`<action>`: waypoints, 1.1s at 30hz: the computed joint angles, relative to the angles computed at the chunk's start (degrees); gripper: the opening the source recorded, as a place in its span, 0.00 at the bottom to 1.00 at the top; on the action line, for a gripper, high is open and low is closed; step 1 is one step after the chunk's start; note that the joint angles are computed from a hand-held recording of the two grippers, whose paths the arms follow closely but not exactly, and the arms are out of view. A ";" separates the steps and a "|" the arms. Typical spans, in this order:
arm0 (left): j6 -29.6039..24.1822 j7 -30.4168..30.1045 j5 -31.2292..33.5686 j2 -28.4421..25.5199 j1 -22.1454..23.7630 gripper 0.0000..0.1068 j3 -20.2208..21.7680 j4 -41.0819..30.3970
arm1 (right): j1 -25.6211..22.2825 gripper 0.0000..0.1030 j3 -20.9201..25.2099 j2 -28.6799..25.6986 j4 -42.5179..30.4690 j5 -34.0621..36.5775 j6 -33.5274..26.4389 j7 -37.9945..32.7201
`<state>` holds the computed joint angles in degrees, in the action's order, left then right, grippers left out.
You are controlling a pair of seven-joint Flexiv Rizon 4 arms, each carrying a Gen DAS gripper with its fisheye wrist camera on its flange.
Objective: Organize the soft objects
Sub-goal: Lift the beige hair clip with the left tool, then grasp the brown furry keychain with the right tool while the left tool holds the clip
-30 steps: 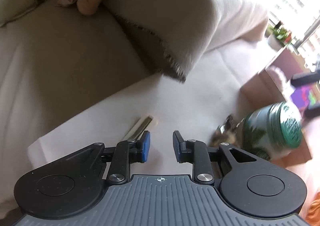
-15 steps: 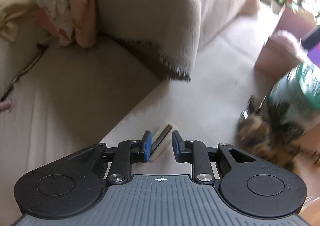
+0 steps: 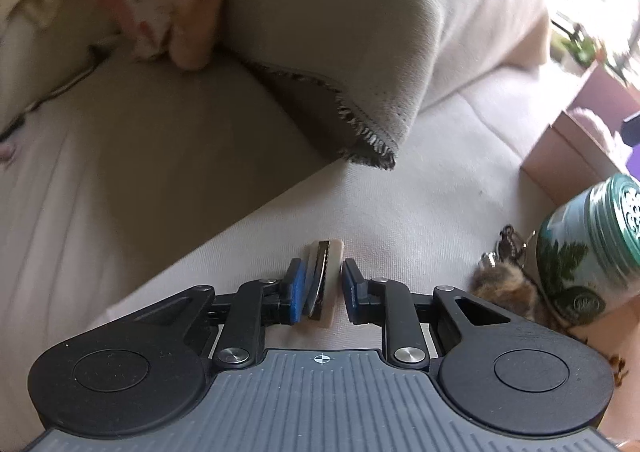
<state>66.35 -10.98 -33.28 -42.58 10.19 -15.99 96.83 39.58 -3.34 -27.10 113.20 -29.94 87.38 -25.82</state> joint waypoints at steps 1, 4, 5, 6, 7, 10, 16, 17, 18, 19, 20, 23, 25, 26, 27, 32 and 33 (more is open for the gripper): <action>0.67 -0.21 -1.24 0.22 0.61 0.21 -0.72 0.84 | 1.00 0.58 -0.91 0.31 -0.31 -0.47 -1.09 0.67; 2.81 -0.24 -4.93 1.33 2.57 0.19 -2.66 3.87 | -1.68 0.58 3.70 -0.01 -4.08 1.13 -6.20 -0.59; 4.20 0.18 -6.16 1.78 3.24 0.19 -3.33 5.15 | -3.73 0.57 6.80 -0.70 -6.04 3.13 -7.70 -2.10; 5.79 0.53 -7.43 2.14 3.91 0.19 -4.02 6.36 | -6.07 0.51 10.37 -1.75 -8.51 5.74 -9.31 -4.35; 7.32 0.96 -8.92 2.66 4.90 0.19 -4.97 7.81 | -8.49 0.47 14.35 -3.31 -11.95 8.85 -12.18 -7.36; 7.79 2.59 -13.00 3.83 8.50 0.19 -7.60 10.53 | -11.47 0.39 21.01 -8.86 -23.33 16.11 -24.12 -14.83; 2.07 7.21 -23.97 5.33 12.85 0.18 -9.36 12.74 | -6.96 0.39 17.95 -19.29 -42.31 19.77 -44.60 -18.53; 1.33 7.45 -25.35 5.53 12.76 0.18 -8.98 12.84 | -6.33 0.39 17.39 -20.72 -44.80 20.60 -46.99 -18.79; 1.03 8.10 -26.56 5.70 12.49 0.18 -8.62 12.97 | -5.85 0.39 16.97 -21.94 -46.93 21.35 -49.10 -19.29; 1.06 8.90 -27.51 5.72 11.97 0.18 -8.20 12.93 | -5.28 0.39 16.46 -23.03 -48.77 21.81 -51.05 -19.69; 1.22 9.90 -28.71 6.08 11.56 0.18 -7.86 13.29 | -4.52 0.39 15.72 -24.02 -50.55 21.89 -53.10 -19.75; 2.09 12.37 -31.61 5.92 9.61 0.18 -6.70 12.86 | -2.27 0.39 13.63 -27.30 -56.34 21.11 -59.45 -20.13; 2.04 13.89 -33.57 6.30 8.62 0.18 -5.83 13.06 | -1.20 0.40 12.69 -28.83 -58.70 20.67 -62.45 -20.64; 1.71 14.26 -34.39 6.44 8.17 0.18 -5.30 13.07 | -0.54 0.40 12.06 -28.91 -58.66 20.09 -62.49 -20.93; 1.36 14.66 -35.26 6.59 7.75 0.18 -4.78 13.11 | -0.18 0.40 11.87 -29.11 -59.12 19.86 -63.11 -21.44; -1.76 15.78 -39.27 7.47 6.17 0.16 -1.99 13.42 | 1.02 0.13 11.06 -26.63 -53.62 18.46 -58.99 -22.53; -3.07 16.24 -40.22 8.08 6.24 0.16 -1.44 14.02 | 1.40 0.13 10.57 -25.53 -51.39 17.58 -56.78 -22.24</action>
<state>63.28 5.26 -73.49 -34.50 16.43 -17.43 110.85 40.98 7.23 -52.63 61.81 -12.35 30.61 -48.05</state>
